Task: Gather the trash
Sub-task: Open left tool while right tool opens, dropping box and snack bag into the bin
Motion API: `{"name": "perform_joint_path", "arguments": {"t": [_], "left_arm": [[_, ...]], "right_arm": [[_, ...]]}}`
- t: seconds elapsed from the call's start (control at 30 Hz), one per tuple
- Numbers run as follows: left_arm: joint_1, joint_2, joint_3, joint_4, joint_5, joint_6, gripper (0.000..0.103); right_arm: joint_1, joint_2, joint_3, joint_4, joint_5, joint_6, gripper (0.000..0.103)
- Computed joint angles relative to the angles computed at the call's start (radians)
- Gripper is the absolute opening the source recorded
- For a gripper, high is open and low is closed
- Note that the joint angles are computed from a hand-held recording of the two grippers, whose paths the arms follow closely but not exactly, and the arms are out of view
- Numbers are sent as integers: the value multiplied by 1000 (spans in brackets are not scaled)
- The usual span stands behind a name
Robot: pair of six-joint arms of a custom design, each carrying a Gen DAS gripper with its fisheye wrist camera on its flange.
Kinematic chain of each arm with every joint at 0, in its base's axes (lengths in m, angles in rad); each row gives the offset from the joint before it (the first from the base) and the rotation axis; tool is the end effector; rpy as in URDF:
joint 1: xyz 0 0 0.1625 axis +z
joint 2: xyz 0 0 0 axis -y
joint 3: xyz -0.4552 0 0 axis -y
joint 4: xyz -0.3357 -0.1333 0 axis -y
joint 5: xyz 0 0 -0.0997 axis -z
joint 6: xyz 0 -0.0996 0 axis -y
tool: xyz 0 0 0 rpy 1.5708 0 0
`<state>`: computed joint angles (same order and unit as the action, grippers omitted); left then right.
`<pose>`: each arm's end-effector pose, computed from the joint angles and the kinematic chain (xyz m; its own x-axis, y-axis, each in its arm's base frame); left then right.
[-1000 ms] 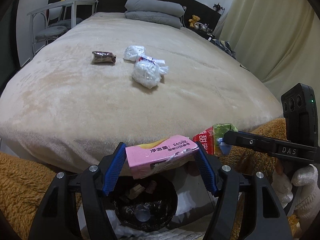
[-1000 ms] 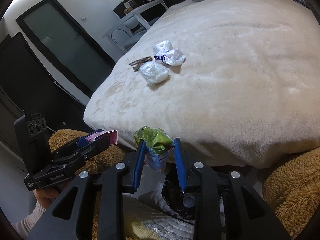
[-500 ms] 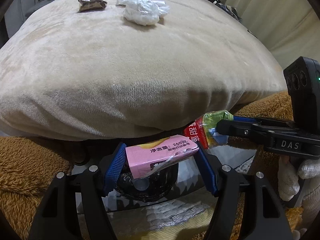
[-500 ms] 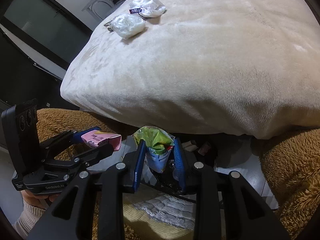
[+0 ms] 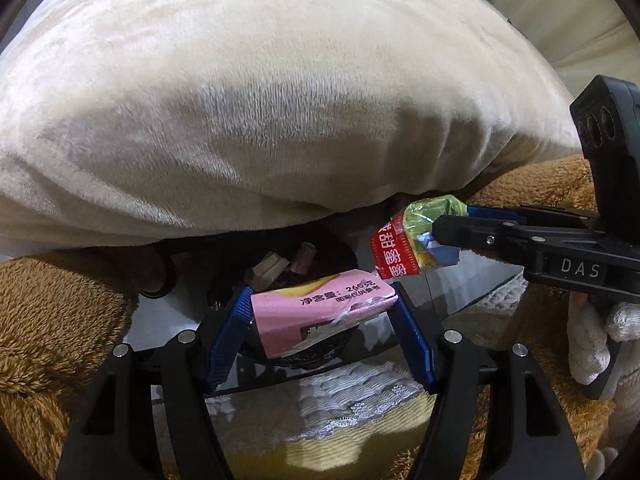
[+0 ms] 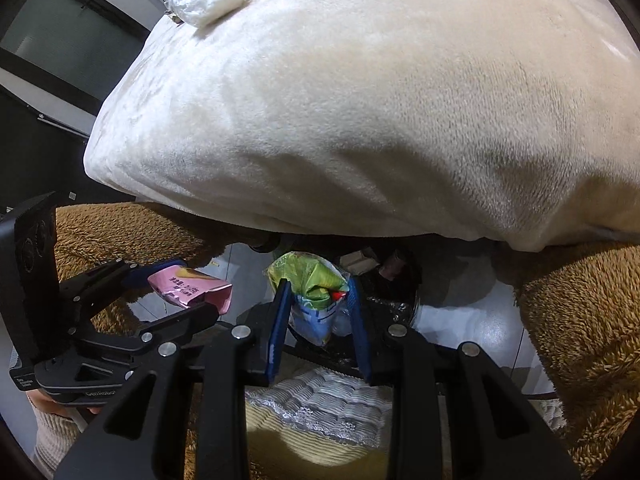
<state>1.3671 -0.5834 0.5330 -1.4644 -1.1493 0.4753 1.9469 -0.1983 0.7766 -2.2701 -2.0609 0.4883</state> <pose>0.0067 -0.8281 0.3338 -0.6980 0.6315 -0.3376 0.5864 0.7747 0.2367 0.3878 -0.7467 -0.0065 -0.9142 0.1936 0.3560 0.0728 0.9426 -0.3258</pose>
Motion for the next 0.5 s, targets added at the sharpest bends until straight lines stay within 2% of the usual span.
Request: {"name": "perform_joint_path", "arguments": {"t": [0.3, 0.4, 0.5], "left_arm": [[3, 3, 13, 17, 21, 2, 69], [2, 3, 19, -3, 43, -7, 76], [4, 7, 9, -3, 40, -11, 77]], "right_arm": [[-11, 16, -9, 24, 28, 10, 33], [-17, 5, 17, -15, 38, 22, 44], [-20, -4, 39, -38, 41, 33, 44]]}}
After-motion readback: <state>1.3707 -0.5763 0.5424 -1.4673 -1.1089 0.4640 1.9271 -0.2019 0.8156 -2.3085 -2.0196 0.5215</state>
